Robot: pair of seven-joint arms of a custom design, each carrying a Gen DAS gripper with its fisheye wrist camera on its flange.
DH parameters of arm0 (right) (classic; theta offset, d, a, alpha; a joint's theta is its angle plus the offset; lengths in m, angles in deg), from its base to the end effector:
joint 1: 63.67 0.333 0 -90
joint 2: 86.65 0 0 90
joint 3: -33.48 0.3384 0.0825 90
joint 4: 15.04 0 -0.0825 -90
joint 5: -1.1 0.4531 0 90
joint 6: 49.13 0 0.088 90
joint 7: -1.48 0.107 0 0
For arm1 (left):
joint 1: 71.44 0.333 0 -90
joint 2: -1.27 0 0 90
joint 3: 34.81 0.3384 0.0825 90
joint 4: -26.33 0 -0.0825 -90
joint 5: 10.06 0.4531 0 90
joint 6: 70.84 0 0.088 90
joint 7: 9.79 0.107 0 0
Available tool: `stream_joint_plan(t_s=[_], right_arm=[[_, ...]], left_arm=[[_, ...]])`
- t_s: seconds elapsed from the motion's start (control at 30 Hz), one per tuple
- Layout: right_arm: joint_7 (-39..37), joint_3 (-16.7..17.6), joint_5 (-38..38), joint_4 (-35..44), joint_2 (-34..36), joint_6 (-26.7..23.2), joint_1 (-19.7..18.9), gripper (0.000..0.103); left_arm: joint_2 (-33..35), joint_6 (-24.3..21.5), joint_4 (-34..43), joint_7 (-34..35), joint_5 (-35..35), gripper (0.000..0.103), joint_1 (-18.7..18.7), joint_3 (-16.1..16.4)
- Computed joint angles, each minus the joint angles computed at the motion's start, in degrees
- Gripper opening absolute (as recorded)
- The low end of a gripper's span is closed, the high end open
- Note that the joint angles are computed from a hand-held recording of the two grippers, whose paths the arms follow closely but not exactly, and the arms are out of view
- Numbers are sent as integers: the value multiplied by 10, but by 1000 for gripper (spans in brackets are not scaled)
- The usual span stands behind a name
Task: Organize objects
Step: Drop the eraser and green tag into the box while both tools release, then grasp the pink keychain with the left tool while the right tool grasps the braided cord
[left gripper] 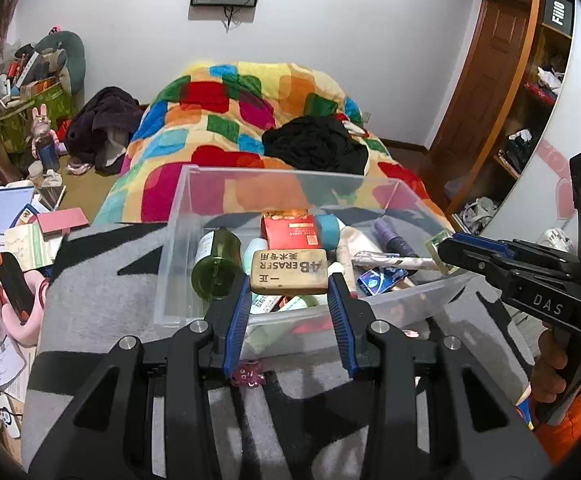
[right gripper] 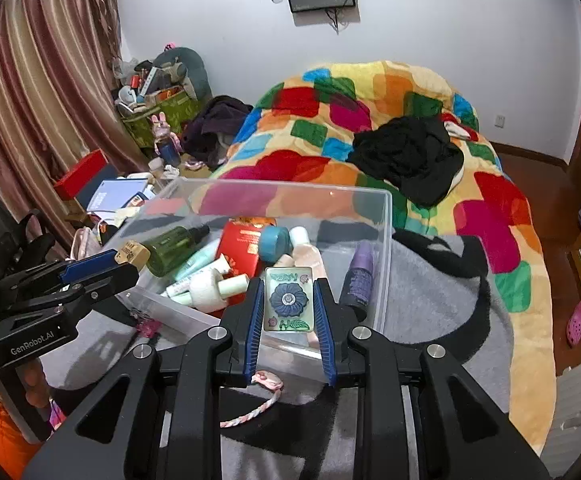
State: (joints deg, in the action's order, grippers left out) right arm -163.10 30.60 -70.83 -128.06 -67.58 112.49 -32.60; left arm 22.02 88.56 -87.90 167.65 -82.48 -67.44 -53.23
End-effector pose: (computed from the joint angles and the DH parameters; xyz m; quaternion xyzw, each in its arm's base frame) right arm 0.5818 0.3672 0.3077 -0.5780 0.7194 -0.2286 0.3099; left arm 0.6694 -0.1200 0.2823 -0.4289 0.8114 -0.3850 0.0972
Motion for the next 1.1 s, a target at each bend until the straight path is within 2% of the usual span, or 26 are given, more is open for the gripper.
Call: stream_joint_plan(t_s=[0.13,0.27,0.37,0.47,0.63,0.77,0.87,1.0,1.1], right_arm=[[-39,3,41,13,17,3,-7,22],[-71,-7,86,14,25,34,-5,23],[-56,-27,69,6,15,30,17,25],[-38,-29,40,0,-1,9,28,29],[-1,-8,-16,-11,-23,-5,21,34],[12,15,-45,-20,-33,-17,14,40],[3,30,-47,-23,-33,-28,11,47],[-19,42,-35,-30,-26,-30,11,55],[-39,43,-14,-30,-12,-17,11,63]], left_arm=[[5,4,4,-12,13,39,-4,-1],[-2,0,-3,-2,9,39,2,-6],[-16,-3,-13,24,-14,39,6,-7],[-36,-11,-25,59,-53,39,6,-1],[-61,-21,-40,103,-104,44,-7,23],[-72,-30,-55,117,-123,45,-17,42],[-72,-30,-65,116,-118,45,-24,52],[-60,-18,-74,88,-78,45,-30,59],[-39,-19,-70,13,-8,45,-30,62]])
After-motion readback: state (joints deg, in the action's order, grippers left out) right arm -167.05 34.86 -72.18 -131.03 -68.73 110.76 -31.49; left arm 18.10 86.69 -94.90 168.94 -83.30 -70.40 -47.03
